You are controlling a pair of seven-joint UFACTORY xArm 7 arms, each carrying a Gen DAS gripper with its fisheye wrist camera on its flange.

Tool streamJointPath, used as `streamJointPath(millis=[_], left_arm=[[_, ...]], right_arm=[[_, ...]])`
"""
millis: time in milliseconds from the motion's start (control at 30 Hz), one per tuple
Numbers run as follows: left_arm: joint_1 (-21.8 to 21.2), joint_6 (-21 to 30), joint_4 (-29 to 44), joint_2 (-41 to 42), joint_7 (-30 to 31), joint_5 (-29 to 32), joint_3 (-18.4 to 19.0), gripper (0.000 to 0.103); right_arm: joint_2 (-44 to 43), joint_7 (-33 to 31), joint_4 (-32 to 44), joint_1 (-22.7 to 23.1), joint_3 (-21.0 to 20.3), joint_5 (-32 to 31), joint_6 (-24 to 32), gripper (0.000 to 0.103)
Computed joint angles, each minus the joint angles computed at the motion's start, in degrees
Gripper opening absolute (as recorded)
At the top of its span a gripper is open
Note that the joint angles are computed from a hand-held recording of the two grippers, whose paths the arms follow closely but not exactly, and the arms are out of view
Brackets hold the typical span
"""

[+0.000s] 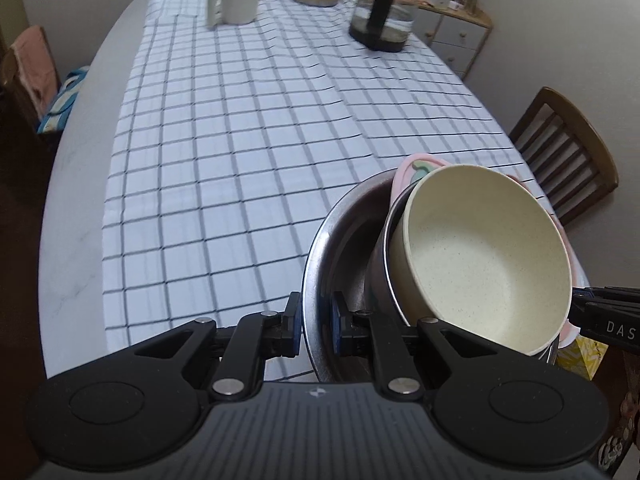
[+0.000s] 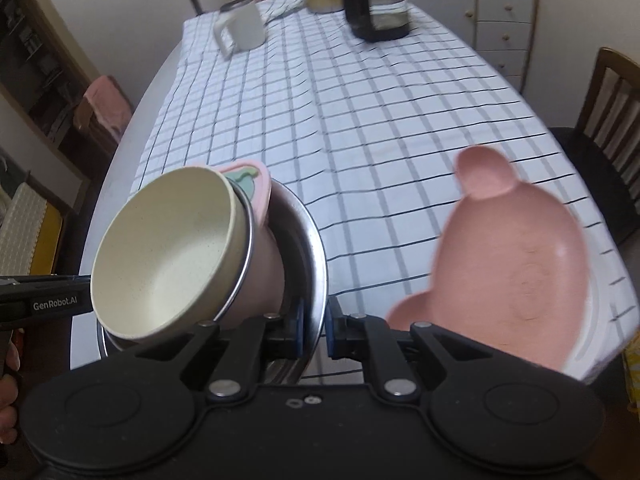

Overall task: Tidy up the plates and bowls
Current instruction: 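Carry the nested steel bowl with both grippers over the pink bear plate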

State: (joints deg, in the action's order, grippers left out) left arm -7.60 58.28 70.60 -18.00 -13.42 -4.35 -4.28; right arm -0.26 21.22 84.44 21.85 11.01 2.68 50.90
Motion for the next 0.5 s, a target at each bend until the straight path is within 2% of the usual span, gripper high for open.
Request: streamJointPath(millis=[500], left_arm=[[-7.71,0.45,19.64,17.34,-3.39,4.30,-5.26,0.013]], right_arm=[[-7.91,-3.88,-5.30,-7.59,-4.79,2.39,0.14,0.011]])
